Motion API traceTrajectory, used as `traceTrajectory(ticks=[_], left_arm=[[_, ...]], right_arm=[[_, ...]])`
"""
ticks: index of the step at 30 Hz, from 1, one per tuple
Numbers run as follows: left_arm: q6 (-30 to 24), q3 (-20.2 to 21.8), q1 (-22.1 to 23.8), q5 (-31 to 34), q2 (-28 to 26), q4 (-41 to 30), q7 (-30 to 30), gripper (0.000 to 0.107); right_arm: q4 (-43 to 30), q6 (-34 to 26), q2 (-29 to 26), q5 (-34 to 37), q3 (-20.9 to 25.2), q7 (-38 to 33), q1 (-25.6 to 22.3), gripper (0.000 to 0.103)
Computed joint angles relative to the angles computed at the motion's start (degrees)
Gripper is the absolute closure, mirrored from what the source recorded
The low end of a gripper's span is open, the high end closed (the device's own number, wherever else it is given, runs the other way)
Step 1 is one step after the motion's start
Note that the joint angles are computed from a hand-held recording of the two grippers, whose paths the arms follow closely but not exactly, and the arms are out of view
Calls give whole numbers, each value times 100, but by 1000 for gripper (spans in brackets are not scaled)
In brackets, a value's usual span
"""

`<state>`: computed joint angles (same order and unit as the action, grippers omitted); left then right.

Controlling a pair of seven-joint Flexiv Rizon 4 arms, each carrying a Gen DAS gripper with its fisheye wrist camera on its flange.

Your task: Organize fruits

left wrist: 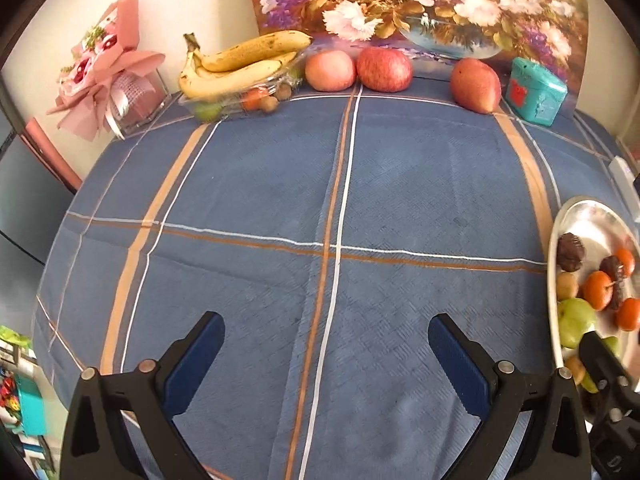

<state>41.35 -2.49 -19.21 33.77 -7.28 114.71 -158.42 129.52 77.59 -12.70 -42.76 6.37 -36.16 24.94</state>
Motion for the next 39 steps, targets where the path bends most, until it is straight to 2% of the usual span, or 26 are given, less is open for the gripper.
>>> traceTrajectory(ticks=[5,12,16,24,32,35,39], left_arm=[[52,-27,34,-124,348,242,-50,4],[-199,-197,106,-82,638,333,-41,4],[-125,-265,166,-43,848,453,-140,4],[-540,-484,207,75,1065,451,-165,4],[-545,-478,238,-273,969,501,237,4],[-514,-446,244,-343,970,540,231,4],[-521,-417,273,-407,1004,592,170,4]], right_arm=[[128,-3,153,-242,-5,149,21,7],[284,92,329,-573,33,451,-63,7],[382,279,460,-1088,-32,829,-147,7],[485,470,672,-2182,-35,1649,-428,7],[496,611,800,-3079,51,2344,-757,7],[488,599,782,-2977,130,2277,-808,7],[495,521,730,-2488,220,1917,-756,7]])
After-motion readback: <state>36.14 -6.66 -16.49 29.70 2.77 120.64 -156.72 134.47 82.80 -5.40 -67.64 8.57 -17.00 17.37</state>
